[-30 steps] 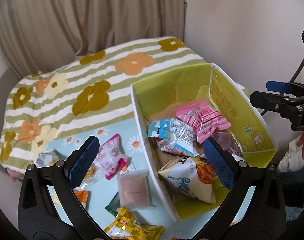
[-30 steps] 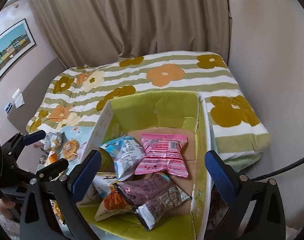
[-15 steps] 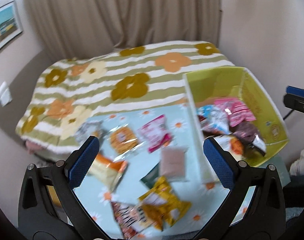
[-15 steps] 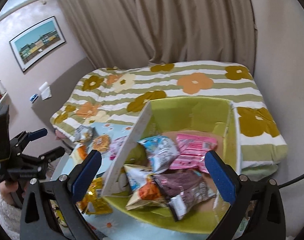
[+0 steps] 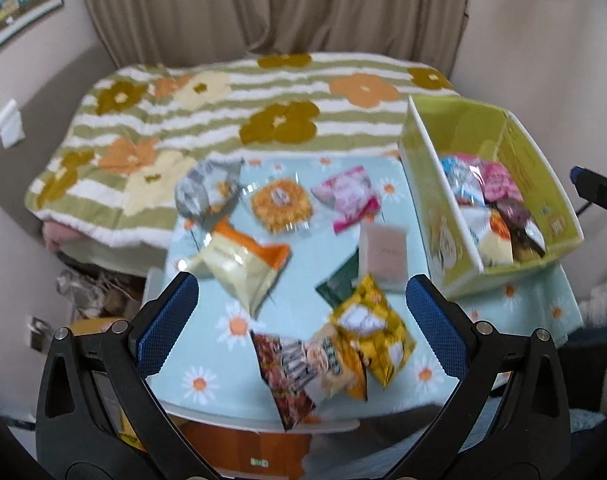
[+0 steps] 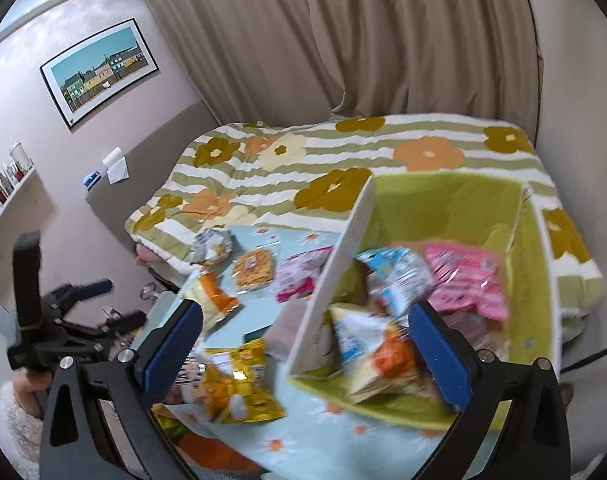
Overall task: Organize snacks
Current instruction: 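Move both grippers back toward the remaining snacks on the table, then grasp the brown TATRE bag with the left gripper while the right gripper grasps the yellow bag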
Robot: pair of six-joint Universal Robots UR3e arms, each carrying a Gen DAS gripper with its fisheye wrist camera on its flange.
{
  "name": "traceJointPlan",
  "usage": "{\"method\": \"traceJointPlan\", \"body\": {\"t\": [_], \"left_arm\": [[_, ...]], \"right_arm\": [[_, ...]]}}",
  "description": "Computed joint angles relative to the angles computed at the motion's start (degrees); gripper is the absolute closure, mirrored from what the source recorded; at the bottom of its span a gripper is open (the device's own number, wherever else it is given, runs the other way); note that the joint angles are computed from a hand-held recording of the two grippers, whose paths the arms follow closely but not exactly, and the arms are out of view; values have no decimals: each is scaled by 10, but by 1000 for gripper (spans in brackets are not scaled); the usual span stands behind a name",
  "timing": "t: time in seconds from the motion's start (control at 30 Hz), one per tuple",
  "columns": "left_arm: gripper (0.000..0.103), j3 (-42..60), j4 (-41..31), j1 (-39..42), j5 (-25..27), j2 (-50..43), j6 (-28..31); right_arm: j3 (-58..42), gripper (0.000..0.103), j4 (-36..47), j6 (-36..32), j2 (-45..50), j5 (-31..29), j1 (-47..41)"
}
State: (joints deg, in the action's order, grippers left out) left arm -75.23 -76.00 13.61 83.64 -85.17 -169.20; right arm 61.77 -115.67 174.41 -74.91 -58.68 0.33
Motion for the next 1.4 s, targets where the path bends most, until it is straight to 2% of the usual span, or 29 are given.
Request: {"method": "traceJointPlan", "body": {"t": [0.3, 0.5, 0.7, 0.93, 1.1, 1.2, 1.4], "left_arm": [[0, -138, -53, 86, -88, 91, 99], [0, -212, -53, 107, -106, 108, 115], [0, -265, -6, 99, -101, 99, 76], [0, -319, 113, 54, -40, 52, -14], [0, -344, 145, 51, -50, 40, -38], [1, -339, 157, 29, -30, 22, -52], [1, -329, 169, 11, -17, 5, -70]], "right_arm": [[97, 0, -84, 101, -36, -63, 91], [194, 0, -138, 124, -64, -93, 138], [247, 0, -172, 118, -57, -98, 156], [250, 1, -233, 107, 24, -98, 164], [265, 1, -284, 121, 57, -74, 157], [253, 1, -282, 108, 70, -82, 156], [245, 1, -261, 97, 82, -47, 138]]}}
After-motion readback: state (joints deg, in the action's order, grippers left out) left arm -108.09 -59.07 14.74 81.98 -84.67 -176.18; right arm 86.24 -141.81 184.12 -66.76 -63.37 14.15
